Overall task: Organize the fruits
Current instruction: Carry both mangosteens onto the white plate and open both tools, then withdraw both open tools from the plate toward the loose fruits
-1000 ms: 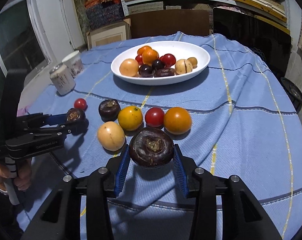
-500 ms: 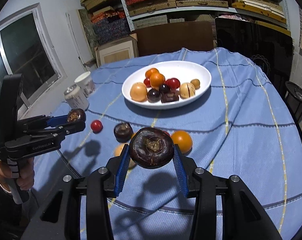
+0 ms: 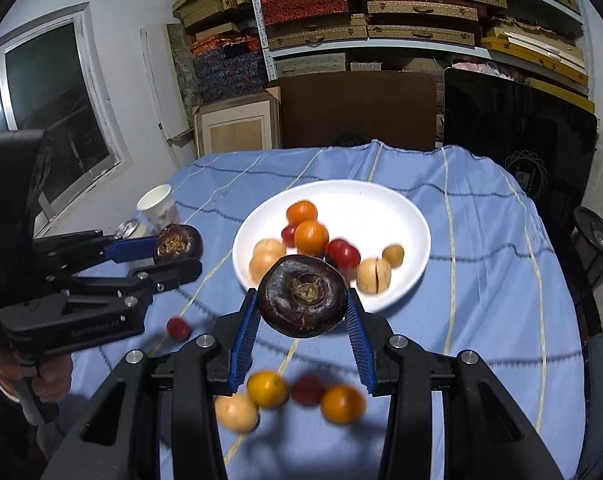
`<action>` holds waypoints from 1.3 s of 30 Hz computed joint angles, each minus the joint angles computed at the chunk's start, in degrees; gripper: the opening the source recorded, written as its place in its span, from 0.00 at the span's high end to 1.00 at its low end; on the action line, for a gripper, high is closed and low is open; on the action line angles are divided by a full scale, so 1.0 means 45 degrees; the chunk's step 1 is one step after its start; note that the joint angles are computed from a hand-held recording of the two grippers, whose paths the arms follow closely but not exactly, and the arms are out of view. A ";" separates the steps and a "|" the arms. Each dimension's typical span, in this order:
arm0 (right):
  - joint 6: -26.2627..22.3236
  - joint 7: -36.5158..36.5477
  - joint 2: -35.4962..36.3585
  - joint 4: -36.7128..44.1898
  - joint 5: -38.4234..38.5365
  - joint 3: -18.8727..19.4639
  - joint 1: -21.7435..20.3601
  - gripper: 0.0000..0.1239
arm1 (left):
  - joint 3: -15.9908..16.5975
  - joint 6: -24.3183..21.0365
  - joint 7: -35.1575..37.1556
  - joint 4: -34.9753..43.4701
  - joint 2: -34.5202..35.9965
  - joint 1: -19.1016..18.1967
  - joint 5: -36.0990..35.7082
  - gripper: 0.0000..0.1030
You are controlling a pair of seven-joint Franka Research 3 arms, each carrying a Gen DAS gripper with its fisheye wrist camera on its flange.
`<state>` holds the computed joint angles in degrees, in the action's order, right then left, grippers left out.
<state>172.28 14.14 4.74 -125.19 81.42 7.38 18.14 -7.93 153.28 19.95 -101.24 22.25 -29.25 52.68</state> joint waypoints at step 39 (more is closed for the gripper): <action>-0.0464 -0.0661 0.1067 0.0142 0.2830 0.2456 -0.3226 0.49 | 0.1095 -0.1336 -0.0479 0.0615 0.1070 -0.0871 -0.0455 0.20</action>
<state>170.19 11.17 9.54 -124.55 94.16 18.43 3.62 -3.01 147.27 17.80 -98.47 27.07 -33.17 50.64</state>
